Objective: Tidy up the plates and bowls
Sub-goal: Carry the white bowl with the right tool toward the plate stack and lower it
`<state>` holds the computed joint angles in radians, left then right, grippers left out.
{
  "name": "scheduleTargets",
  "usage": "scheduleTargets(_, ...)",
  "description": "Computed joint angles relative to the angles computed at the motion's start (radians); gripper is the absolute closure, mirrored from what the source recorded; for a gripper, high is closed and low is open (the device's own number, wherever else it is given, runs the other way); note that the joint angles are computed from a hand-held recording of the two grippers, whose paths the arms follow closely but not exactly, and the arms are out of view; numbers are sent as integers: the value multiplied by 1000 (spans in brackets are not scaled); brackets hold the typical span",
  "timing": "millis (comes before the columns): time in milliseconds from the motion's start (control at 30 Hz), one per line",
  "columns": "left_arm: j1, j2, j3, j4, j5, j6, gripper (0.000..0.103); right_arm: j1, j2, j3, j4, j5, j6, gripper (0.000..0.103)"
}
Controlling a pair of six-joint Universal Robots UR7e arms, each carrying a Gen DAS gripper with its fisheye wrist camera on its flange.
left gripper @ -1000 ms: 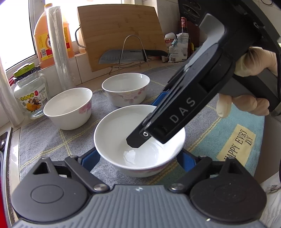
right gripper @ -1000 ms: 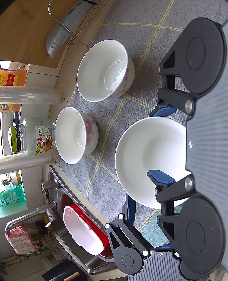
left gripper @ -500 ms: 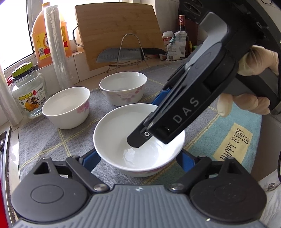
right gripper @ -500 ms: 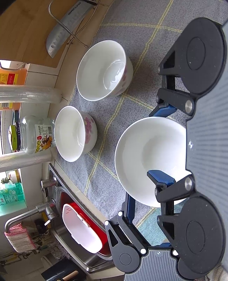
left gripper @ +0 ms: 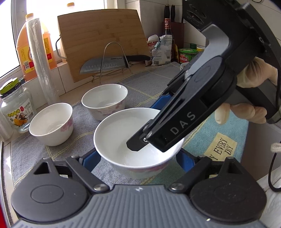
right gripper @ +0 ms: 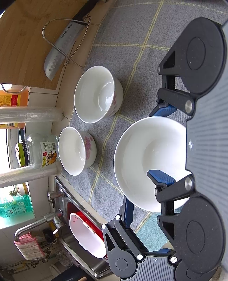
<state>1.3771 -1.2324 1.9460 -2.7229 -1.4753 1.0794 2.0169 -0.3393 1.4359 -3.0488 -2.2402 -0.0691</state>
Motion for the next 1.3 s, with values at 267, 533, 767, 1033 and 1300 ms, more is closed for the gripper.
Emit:
scheduleTargets(267, -35, 37, 7, 18, -40, -5, 11, -5, -76, 125, -86, -62, 46, 35)
scheduleTargets(533, -74, 81, 10, 14, -60, -2, 11, -20, -135, 218, -158, -111, 66, 35)
scheduleTargets(767, -107, 136, 1, -12, -68, -8, 11, -45, -173, 272, -218, -139, 54, 35)
scheduleTargets(1033, -117, 197, -19, -40, -66, -28, 11, -76, -187, 284, -241, -147, 25, 35)
scheduleTargets(1300, -126, 243, -33, -66, -43, -53, 11, -112, -195, 287, -251, -125, -6, 35)
